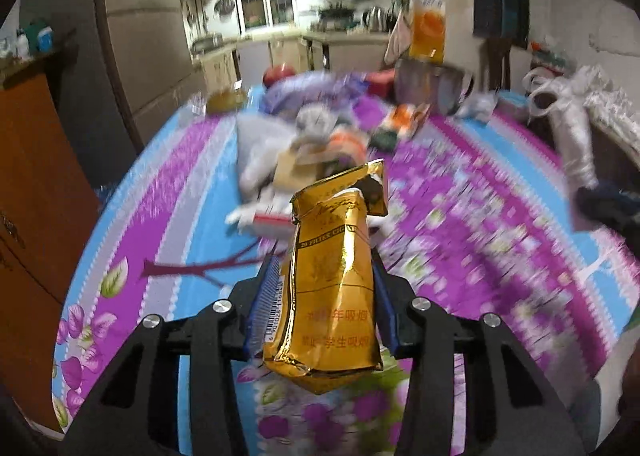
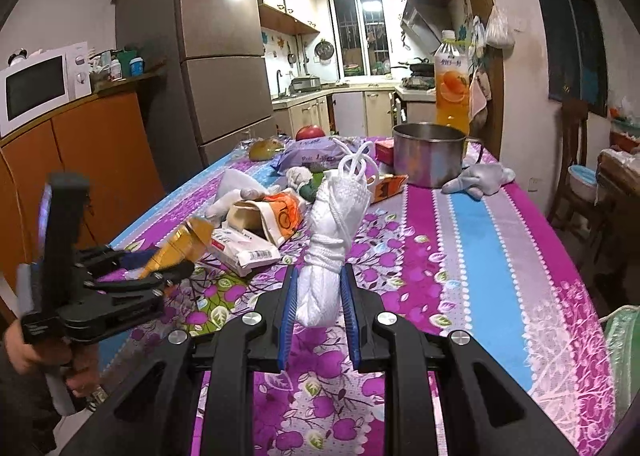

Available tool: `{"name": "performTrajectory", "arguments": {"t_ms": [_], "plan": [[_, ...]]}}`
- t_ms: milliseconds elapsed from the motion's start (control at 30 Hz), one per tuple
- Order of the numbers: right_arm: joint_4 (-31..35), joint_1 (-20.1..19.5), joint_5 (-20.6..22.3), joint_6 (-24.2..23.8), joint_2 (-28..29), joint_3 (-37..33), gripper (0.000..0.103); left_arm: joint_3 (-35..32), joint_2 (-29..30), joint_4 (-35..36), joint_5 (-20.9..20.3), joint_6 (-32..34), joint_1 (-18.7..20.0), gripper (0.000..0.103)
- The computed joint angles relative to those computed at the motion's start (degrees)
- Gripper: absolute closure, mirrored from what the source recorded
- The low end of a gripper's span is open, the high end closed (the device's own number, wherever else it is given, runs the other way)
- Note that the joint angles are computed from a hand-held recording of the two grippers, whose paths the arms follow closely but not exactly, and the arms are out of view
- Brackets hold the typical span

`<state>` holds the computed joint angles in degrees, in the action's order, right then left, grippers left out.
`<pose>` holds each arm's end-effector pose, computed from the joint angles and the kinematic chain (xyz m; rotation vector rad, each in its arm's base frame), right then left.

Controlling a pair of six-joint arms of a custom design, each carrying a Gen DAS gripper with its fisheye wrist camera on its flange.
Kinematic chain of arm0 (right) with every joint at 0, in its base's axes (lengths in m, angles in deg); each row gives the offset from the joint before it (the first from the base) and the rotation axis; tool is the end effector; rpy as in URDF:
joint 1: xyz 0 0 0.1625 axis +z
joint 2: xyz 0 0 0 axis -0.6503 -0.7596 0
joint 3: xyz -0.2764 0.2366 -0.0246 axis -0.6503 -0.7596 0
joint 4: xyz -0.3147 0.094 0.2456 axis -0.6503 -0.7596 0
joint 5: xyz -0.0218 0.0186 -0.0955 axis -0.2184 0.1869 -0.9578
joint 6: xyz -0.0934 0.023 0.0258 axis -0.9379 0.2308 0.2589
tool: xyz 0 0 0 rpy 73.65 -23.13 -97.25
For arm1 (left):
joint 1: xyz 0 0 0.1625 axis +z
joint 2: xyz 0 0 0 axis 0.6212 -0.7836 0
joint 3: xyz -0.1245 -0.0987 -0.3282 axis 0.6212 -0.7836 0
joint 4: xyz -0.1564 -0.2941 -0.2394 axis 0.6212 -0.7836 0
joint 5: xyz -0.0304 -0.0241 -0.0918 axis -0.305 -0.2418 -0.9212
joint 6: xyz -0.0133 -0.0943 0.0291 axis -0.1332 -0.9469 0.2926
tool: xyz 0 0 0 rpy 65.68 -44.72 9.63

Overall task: Collect trash
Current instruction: 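Lift the white glove and gold wrapper above the table, then carry the white glove and gold wrapper over the green basin with both tools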

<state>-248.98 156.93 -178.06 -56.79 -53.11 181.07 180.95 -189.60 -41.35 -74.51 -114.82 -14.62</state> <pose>0.2529 -0.3005 0.0634 0.8882 -2.3713 1.1200 -0.1013 -0.2884 0.1982 0.4675 2.0983 -0.9868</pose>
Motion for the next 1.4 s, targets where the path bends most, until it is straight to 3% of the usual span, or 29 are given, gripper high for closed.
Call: {"name": "performTrajectory", "arguments": {"t_ms": [100, 233, 533, 967, 1200, 1400], "plan": [[-1.4, 0.7, -1.2, -1.2, -0.7, 0.3, 0.081, -0.8, 1.2, 2.4, 2.1, -4.9, -3.9, 0.060], [-3.0, 1.5, -2.7, -2.6, -2.4, 0.7, 0.081, -1.6, 6.4, -2.6, 4.8, -6.0, -6.2, 0.060], [-5.8, 2.1, -6.5, -4.6, -8.0, 3.1, 0.081, -2.6, 22.9, -29.3, 4.9, 5.2, -7.4, 0.059], [-8.4, -0.6, -10.6, -7.2, -20.7, 10.0, 0.081, -8.0, 46.0, -61.6, -0.2, 19.9, -8.8, 0.059], [-8.9, -6.4, -11.3, -9.6, -34.0, 16.4, 0.081, -14.6, 59.7, -73.7, -5.1, 26.2, -9.3, 0.059], [-3.2, -15.4, -6.9, -11.4, -49.2, 21.3, 0.081, -19.6, 68.1, -78.4, -8.4, 29.1, -10.4, 0.059]]}}
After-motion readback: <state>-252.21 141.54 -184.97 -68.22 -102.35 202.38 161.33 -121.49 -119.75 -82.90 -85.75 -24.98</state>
